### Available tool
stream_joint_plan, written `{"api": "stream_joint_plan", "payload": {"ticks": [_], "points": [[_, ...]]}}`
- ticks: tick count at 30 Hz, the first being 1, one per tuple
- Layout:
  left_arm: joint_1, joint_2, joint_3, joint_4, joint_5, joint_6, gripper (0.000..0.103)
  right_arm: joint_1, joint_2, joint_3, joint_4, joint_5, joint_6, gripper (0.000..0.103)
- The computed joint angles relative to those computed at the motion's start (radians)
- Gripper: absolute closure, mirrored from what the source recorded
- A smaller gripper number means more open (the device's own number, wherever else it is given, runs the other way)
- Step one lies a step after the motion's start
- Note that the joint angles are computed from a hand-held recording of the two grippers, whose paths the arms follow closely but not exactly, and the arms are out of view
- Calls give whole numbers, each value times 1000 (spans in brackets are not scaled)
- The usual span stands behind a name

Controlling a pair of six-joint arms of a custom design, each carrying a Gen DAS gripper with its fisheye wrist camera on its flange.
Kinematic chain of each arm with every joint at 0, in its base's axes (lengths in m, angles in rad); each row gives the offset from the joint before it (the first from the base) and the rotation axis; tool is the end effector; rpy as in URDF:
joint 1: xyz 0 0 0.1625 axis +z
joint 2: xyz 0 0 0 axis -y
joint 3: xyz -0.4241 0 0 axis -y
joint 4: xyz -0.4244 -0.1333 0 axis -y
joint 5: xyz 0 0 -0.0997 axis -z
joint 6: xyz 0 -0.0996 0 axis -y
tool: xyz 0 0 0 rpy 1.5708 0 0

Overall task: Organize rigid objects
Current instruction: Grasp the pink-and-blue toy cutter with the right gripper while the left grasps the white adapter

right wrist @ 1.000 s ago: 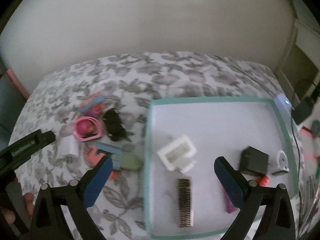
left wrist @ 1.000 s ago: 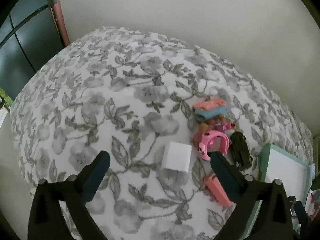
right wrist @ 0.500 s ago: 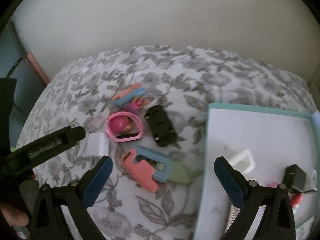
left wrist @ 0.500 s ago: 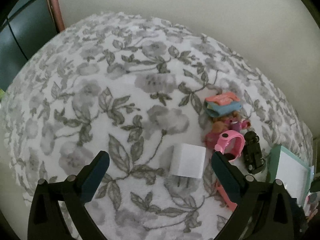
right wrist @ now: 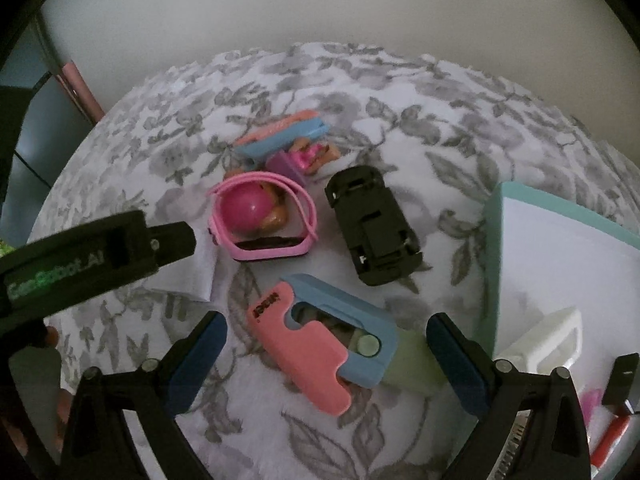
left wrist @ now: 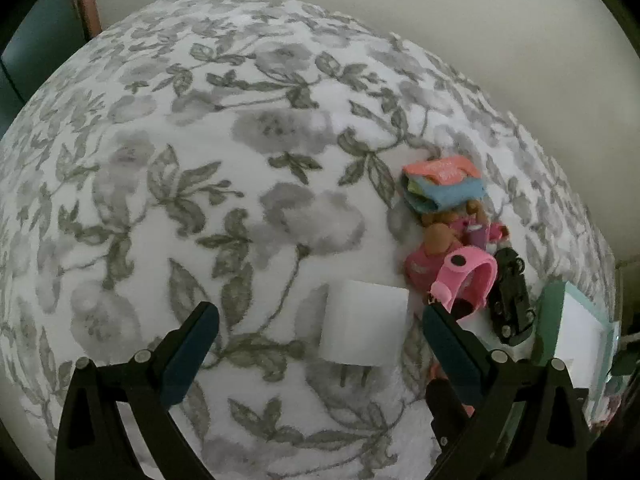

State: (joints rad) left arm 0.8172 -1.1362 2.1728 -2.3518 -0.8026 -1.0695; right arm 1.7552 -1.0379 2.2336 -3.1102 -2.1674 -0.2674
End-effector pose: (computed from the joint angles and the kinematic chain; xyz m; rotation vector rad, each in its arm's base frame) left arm -0.1760 -0.4835 0.0874 -0.2561 2.4054 -0.5816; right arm 0.1663 -0.4700 0.0889 0.4308 -2.4710 0.4024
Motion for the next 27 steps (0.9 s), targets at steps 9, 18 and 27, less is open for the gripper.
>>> {"api": "stream_joint_plan", "payload": {"ticks": [9,18,27], "points": [[12,53,-22,-37,-8,63,20,-9,12,-10,7,-13,-5,8],[8,64,-28,-60,-33,97,58,-3,-5,-9,60,-17,12,11],[-11,28,0,-36,-52,62,58,-4,-37,2,99,0,40,31]]}}
